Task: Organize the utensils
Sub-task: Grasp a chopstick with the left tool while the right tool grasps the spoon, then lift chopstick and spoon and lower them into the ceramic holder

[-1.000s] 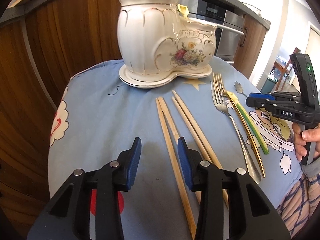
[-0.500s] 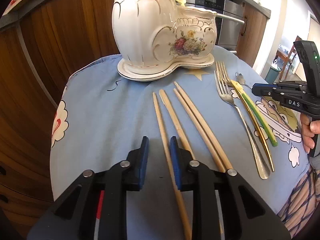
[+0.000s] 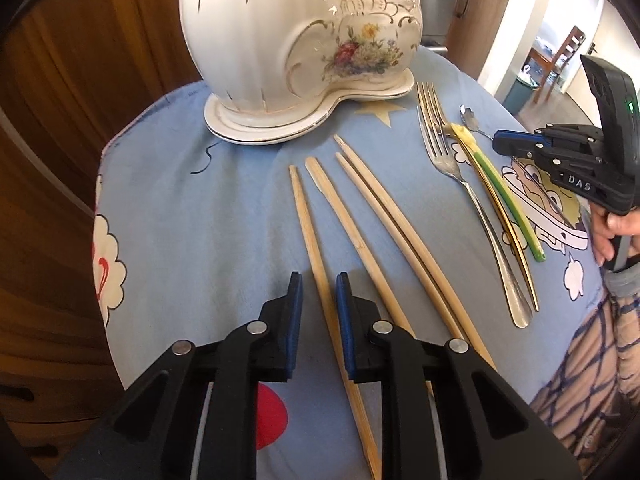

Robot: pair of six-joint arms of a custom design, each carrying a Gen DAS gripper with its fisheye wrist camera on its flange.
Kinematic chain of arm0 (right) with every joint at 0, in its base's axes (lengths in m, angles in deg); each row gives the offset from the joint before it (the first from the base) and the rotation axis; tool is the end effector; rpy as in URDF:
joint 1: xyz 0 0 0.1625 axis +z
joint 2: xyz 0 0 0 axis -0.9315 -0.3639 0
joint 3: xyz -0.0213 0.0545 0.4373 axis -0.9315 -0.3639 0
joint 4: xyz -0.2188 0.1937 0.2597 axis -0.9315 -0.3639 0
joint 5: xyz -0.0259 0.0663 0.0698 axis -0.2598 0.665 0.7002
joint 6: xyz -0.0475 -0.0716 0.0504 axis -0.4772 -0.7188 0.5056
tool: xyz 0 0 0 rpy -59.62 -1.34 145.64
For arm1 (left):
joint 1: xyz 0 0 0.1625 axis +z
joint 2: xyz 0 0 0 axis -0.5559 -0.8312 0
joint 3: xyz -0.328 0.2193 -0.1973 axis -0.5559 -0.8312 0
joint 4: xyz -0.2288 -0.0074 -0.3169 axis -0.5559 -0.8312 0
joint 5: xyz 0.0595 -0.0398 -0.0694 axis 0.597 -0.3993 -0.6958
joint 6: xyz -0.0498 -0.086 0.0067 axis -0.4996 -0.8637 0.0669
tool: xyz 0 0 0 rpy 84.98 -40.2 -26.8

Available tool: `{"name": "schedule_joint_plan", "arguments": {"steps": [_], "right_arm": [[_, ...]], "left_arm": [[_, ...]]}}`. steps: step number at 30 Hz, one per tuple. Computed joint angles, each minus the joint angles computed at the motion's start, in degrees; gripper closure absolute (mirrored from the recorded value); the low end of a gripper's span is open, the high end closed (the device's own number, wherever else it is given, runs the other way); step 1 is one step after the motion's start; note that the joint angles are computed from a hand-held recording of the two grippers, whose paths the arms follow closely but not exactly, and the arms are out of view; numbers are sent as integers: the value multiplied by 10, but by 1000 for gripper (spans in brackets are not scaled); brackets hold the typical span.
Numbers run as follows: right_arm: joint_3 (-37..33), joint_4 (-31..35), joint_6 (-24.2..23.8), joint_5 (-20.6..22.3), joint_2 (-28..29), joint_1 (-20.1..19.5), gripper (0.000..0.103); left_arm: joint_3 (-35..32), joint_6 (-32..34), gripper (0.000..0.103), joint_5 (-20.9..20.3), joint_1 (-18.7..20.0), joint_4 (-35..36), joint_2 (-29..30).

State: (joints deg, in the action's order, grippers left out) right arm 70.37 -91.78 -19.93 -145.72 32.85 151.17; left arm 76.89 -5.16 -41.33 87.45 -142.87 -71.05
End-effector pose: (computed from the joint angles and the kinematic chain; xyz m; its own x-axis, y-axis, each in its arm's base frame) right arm 0.0336 -0.6264 0.1578 -0.6123 -0.5759 0.5417 -0.7492 0.6416 -0.1647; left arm -0.1743 -0.5777 0.0670 -0.6932 0.2642 -0.6706 0.4725 0.8692 -0.1459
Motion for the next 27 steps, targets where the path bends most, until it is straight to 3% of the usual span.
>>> {"name": "schedule_joint_plan", "arguments": {"steps": [7, 12, 17, 20, 27], "right_arm": [[8, -11, 13, 32, -10, -9, 99], [13, -2, 19, 61, -21, -14, 99], [14, 9, 23, 96, -32, -20, 99], [11, 19, 30, 115, -37, -23, 99], [13, 26, 36, 157, -48, -28, 99]], "left_arm": [[8, -8, 88, 6, -1, -22, 2], [11, -24, 97, 6, -1, -19, 1], [33, -24, 97, 9, -3, -53, -11], [60, -14, 97, 6, -8, -120, -23], [124, 54, 97, -23, -19, -375, -37]]}}
